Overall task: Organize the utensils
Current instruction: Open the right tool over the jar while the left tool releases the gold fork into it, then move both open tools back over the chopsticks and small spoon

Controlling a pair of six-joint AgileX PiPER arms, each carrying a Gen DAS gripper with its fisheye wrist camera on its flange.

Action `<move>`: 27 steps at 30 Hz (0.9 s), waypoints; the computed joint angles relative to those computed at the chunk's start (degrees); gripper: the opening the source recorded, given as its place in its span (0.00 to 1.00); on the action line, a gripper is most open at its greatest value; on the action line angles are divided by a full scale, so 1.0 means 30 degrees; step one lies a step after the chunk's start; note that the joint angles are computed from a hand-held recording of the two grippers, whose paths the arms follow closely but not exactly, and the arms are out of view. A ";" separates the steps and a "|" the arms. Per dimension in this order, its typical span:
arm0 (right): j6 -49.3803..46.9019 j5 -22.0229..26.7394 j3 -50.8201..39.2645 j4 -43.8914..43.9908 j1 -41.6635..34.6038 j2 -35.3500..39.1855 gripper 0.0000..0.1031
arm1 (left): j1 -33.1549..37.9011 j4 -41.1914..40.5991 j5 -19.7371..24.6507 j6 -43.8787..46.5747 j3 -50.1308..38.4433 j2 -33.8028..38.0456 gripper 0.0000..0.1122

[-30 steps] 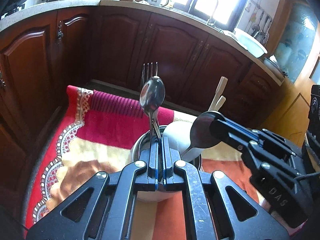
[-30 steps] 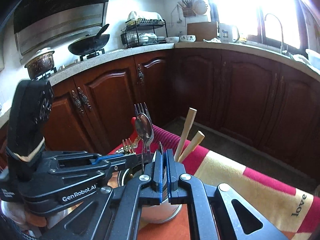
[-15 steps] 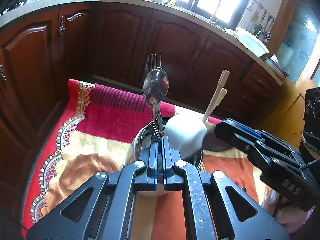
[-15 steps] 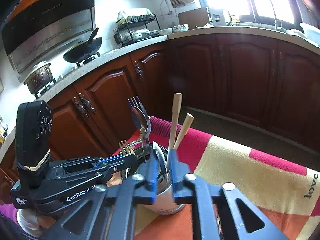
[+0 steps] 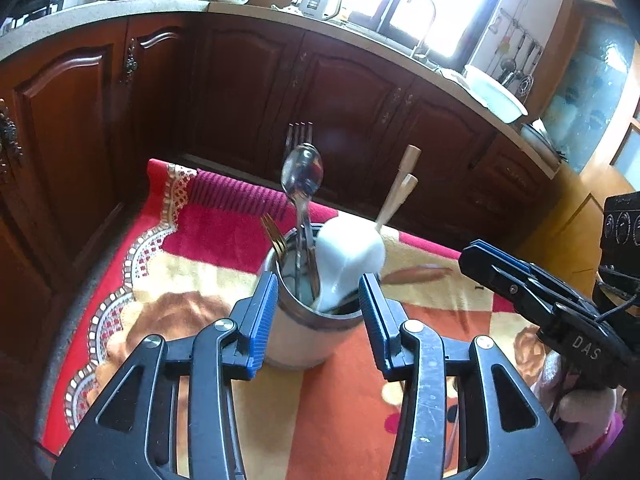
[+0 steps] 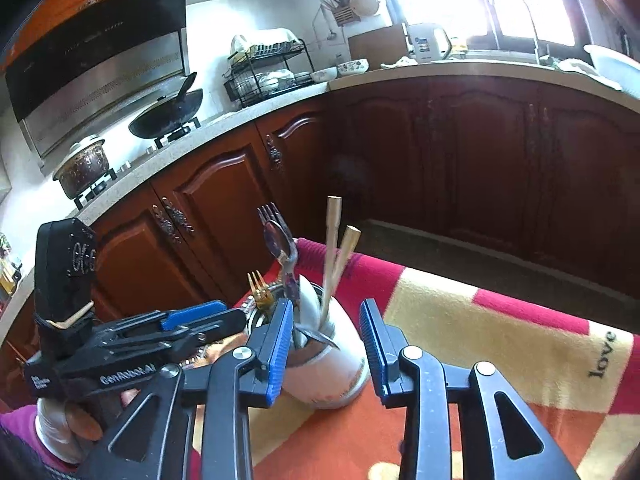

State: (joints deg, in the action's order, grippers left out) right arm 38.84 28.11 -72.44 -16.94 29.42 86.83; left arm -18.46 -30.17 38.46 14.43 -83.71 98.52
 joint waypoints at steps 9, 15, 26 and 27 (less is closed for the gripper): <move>0.1968 0.1428 0.3277 -0.1486 0.0316 -0.3148 0.34 | -0.1773 0.1336 -0.0242 -0.1396 0.1604 -0.1770 0.37; 0.2625 0.2403 0.5997 -0.1698 -0.0055 -0.6049 0.36 | -0.3188 0.1682 -0.0204 -0.1989 0.2428 -0.2429 0.37; -0.1050 0.2617 1.1772 0.2935 -0.4102 -1.0221 0.38 | -0.5608 0.1868 0.0075 -0.2634 0.2715 -0.1128 0.37; -0.1643 0.2338 1.2334 0.3597 -0.4501 -1.0319 0.38 | -0.5854 0.1999 0.0161 -0.2729 0.2646 -0.0777 0.37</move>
State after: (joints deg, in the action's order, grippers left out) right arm 33.91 35.12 -35.44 -6.15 15.92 55.88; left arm -36.02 -24.17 38.94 6.24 -75.77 96.19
